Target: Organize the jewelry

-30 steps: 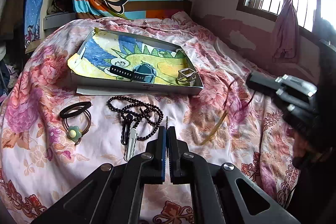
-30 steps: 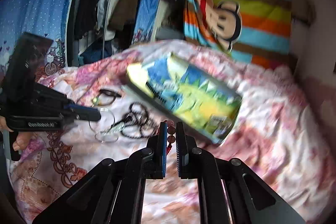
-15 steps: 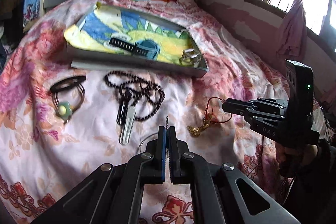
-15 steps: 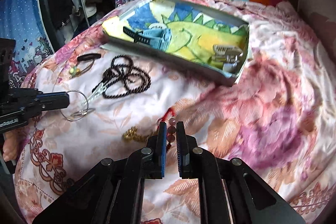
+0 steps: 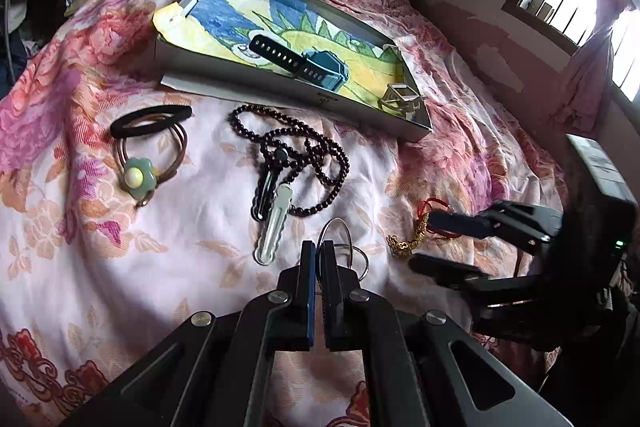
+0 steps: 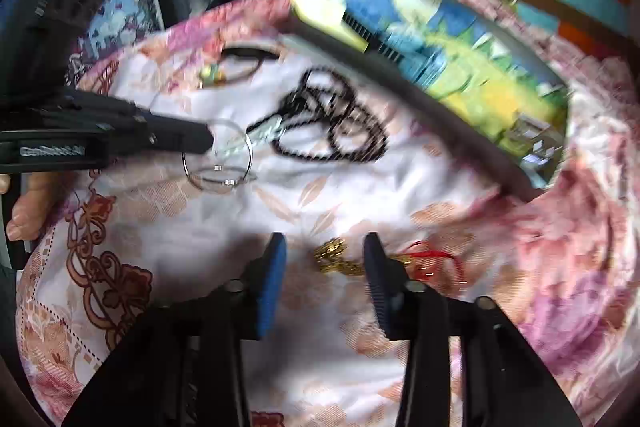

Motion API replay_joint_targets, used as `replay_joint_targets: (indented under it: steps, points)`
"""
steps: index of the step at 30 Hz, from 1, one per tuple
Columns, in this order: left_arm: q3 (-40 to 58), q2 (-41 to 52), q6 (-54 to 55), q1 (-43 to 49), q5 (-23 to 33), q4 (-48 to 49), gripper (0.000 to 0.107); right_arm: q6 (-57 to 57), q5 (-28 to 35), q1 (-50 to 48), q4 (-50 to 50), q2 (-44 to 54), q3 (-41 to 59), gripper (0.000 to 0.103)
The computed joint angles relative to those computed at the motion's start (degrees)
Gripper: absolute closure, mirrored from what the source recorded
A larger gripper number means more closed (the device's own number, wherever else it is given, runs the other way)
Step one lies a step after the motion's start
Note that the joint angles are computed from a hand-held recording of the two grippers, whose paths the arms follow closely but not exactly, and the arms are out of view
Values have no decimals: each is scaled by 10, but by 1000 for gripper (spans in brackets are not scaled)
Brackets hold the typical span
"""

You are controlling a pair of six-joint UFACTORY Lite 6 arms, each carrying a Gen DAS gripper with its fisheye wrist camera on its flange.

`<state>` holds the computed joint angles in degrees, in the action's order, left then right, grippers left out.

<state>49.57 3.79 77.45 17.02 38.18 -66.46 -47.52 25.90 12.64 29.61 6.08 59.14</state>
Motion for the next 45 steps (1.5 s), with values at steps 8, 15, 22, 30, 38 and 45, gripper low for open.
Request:
replay_joint_targets:
  steps: [8, 15, 22, 30, 38, 45]
  points:
    - [5, 2, -12, -4, 4, 10, 104, 88, -22, 4, -72, 22, 1, 97]
    - [5, 1, -4, -3, 4, 5, 104, -42, 16, -40, 91, -17, -19, 98]
    - [-2, -10, 11, -1, 4, -8, 104, -159, 67, -105, 245, -65, -24, 98]
    - [24, -26, 19, 1, 31, -27, 104, -211, 79, -128, 328, -75, 38, 98]
    - [194, 51, -43, -23, 19, -26, 104, -186, 68, -128, 306, 6, 191, 98]
    - [428, 217, -149, -50, -39, 22, 104, -142, -2, -109, 302, 157, 363, 98]
